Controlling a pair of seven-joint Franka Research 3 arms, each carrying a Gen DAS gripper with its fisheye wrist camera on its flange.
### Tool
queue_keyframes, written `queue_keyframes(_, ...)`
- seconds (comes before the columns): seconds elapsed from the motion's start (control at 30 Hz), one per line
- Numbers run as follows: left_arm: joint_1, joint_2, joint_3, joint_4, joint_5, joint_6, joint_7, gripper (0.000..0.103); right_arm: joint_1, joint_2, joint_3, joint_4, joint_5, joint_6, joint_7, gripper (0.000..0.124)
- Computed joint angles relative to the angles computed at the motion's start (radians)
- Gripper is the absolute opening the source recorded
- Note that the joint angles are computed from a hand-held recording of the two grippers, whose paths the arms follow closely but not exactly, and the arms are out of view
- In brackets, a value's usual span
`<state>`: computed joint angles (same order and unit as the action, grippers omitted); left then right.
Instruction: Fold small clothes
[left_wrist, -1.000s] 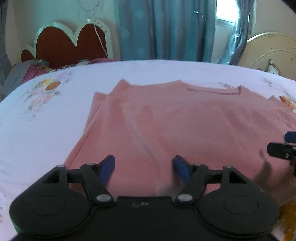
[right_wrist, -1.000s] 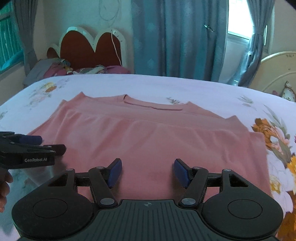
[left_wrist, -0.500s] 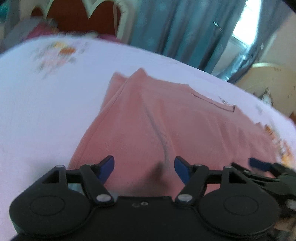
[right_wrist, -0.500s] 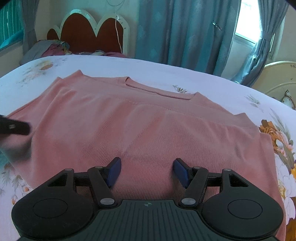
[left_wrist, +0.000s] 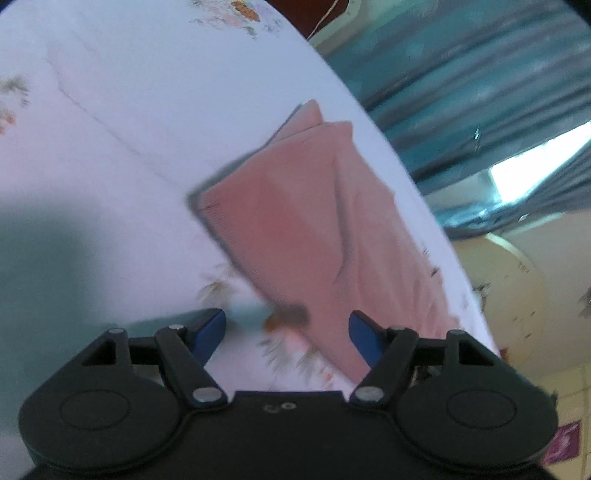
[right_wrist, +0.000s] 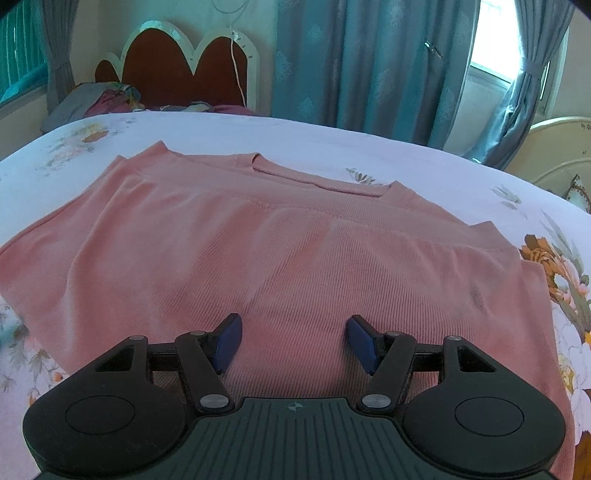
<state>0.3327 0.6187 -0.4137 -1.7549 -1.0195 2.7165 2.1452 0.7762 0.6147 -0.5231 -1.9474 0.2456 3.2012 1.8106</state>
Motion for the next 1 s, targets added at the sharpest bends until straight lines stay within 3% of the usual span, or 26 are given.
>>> queue_keyframes(0.27, 0.016, 0.159, -0.109, 0.162, -0.144, 0.099, 0.104, 0.073, 0.011, -0.004, -0.009, -0.003, 0.010, 0.002, 0.008, 0.063)
queue_keyframes(0.4, 0.025, 0.234, -0.166, 0.240, -0.205, 0.148, 0.182, 0.071, 0.049, 0.002, -0.049, -0.001, 0.035, 0.030, 0.027, 0.063)
queue_keyframes(0.5, 0.023, 0.266, -0.184, 0.272, -0.219, 0.171, 0.218, 0.055, 0.067, 0.035, -0.076, 0.047, 0.055, 0.016, 0.034, 0.063)
queue_keyframes(0.67, 0.056, 0.290, -0.220, 0.272, -0.286, 0.193, 0.274, 0.016, 0.070, 0.104, -0.101, 0.145, 0.027, -0.060, 0.081, 0.063)
queue_keyframes(0.7, 0.061, 0.294, -0.223, 0.274, -0.304, 0.192, 0.281, 0.016, 0.061, 0.119, -0.098, 0.171, 0.009, -0.105, 0.089, 0.063)
queue_keyframes(0.83, 0.057, 0.284, -0.214, 0.271, -0.366, 0.184, 0.339, 0.015, 0.031, 0.117, -0.073, 0.185, -0.035, -0.128, 0.125, 0.063)
queue_keyframes(0.9, 0.045, 0.274, -0.201, 0.271, -0.401, 0.186, 0.362, 0.013, 0.054, 0.122, -0.100, 0.175, -0.064, -0.113, 0.157, 0.063)
queue_keyframes(1.0, 0.014, 0.253, -0.174, 0.269, -0.451, 0.209, 0.418, 0.012, 0.020, 0.118, -0.065, 0.166, -0.095, -0.087, 0.171, 0.063)
